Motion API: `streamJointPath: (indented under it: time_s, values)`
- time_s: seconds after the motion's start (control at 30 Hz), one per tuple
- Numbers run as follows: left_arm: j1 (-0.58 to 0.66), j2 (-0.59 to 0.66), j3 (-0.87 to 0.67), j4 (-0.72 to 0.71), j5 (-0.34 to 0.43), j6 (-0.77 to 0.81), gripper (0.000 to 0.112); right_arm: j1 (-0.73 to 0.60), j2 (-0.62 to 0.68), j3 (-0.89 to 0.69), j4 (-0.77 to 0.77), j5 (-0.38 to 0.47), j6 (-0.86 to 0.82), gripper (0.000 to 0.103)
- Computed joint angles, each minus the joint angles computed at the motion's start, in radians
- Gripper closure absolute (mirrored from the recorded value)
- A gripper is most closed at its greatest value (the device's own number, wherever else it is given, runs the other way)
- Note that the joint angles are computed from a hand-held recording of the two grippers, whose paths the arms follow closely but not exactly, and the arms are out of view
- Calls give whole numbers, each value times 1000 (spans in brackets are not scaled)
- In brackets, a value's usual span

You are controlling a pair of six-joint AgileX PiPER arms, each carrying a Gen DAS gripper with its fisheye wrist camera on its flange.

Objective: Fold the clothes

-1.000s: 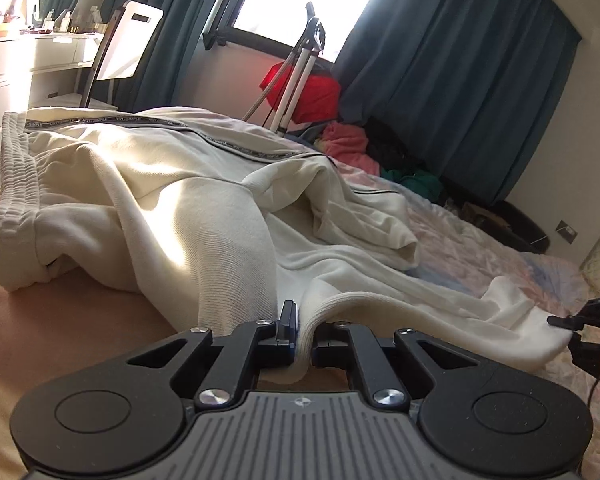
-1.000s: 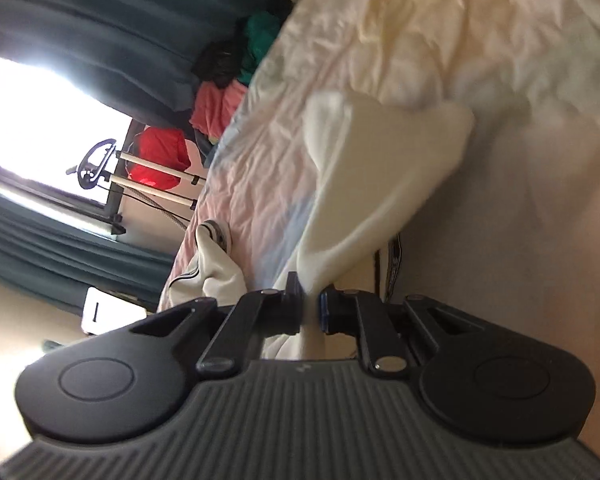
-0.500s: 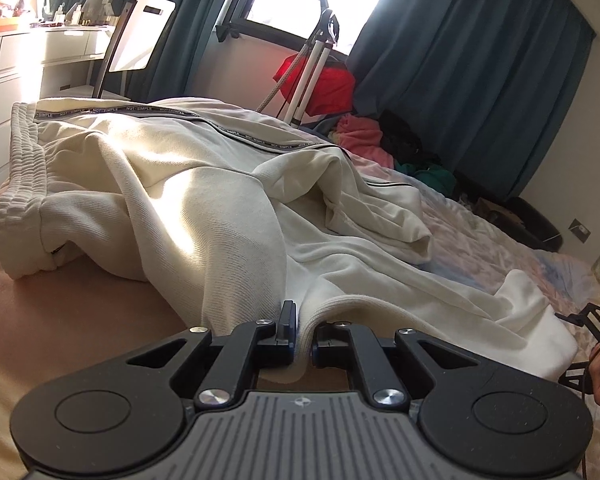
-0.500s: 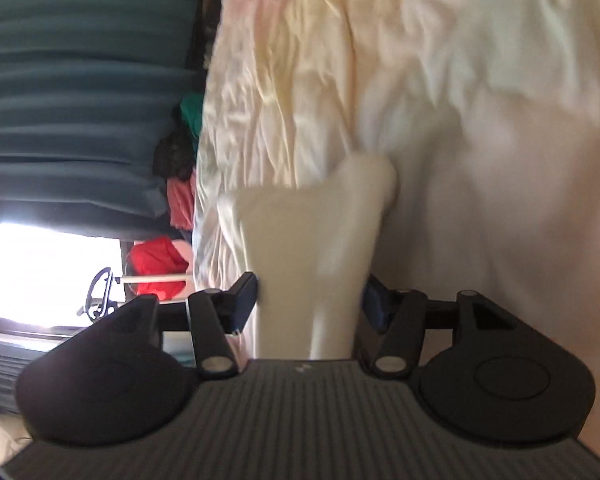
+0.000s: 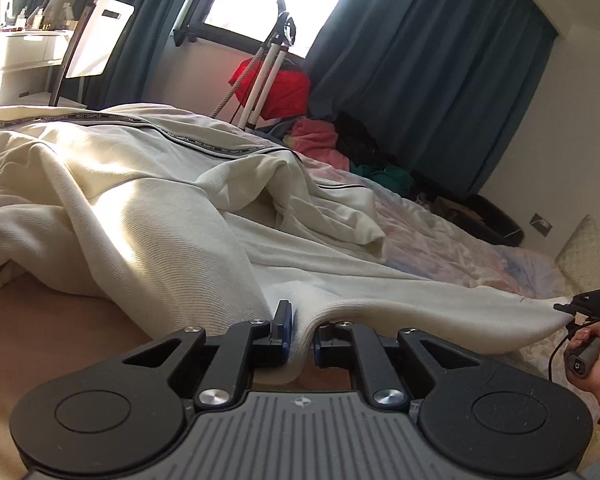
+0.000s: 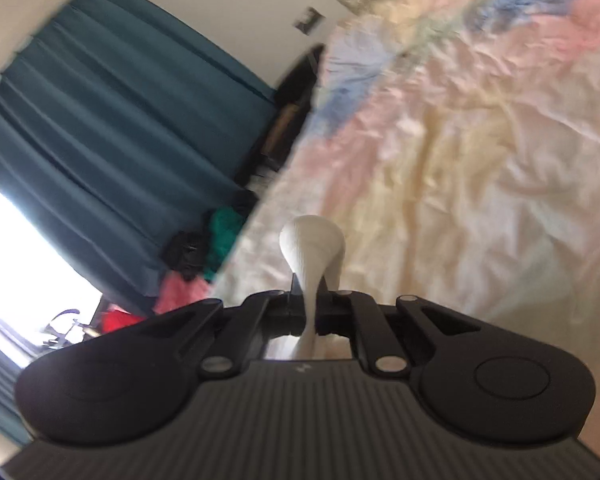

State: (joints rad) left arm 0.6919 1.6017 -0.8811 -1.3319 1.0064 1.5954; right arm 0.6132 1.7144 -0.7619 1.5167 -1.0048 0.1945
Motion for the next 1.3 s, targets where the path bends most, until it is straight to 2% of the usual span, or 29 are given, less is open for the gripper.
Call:
streamJointPath:
  time_s: [0.13, 0.23, 0.3, 0.37, 0.4, 0.47, 0.67, 0.83, 0.87, 0.93, 0.97, 1.0, 1.1, 1.2, 1.3]
  values:
    - [-22, 8, -22, 57, -21, -63, 97, -70, 21, 22, 83, 191, 24, 97]
    - [-11, 16, -62, 129, 6, -156, 84, -81, 27, 60, 63, 245, 121, 97]
    - [20, 37, -110, 192, 70, -243, 66, -67, 31, 74, 49, 241, 161, 97]
    - [65, 63, -149, 208, 139, -329, 58, -56, 27, 57, 88, 225, 87, 97]
    - [88, 79, -169, 207, 168, -375, 42, -49, 25, 46, 113, 215, 44, 97]
    - [132, 123, -209, 183, 196, -493, 25, -50, 23, 35, 129, 208, 5, 97]
    - [208, 340, -358, 135, 120, -935, 26, -51, 18, 24, 166, 203, -50, 97]
    - [231, 480, -462, -22, 134, -1116, 28, -50, 18, 36, 156, 207, -22, 97]
    - [232, 499, -488, -37, 133, -1154, 31, -51, 19, 38, 149, 208, -18, 97]
    - [232, 537, -548, -57, 130, -1226, 49, -54, 22, 43, 135, 210, -13, 97]
    - [232, 556, -594, -41, 130, -1247, 58, -57, 24, 41, 139, 213, -22, 97]
    - [231, 575, -640, -23, 133, -1272, 74, -56, 26, 39, 142, 212, -26, 97]
    - [242, 597, -765, 74, 152, -1313, 83, -55, 30, 33, 151, 207, -38, 97]
    - [270, 534, -795, 123, 127, -1252, 86, -49, 27, 33, 158, 197, -57, 97]
    - [323, 517, -914, 179, 178, -1312, 87, -38, 19, 24, 202, 178, -100, 97]
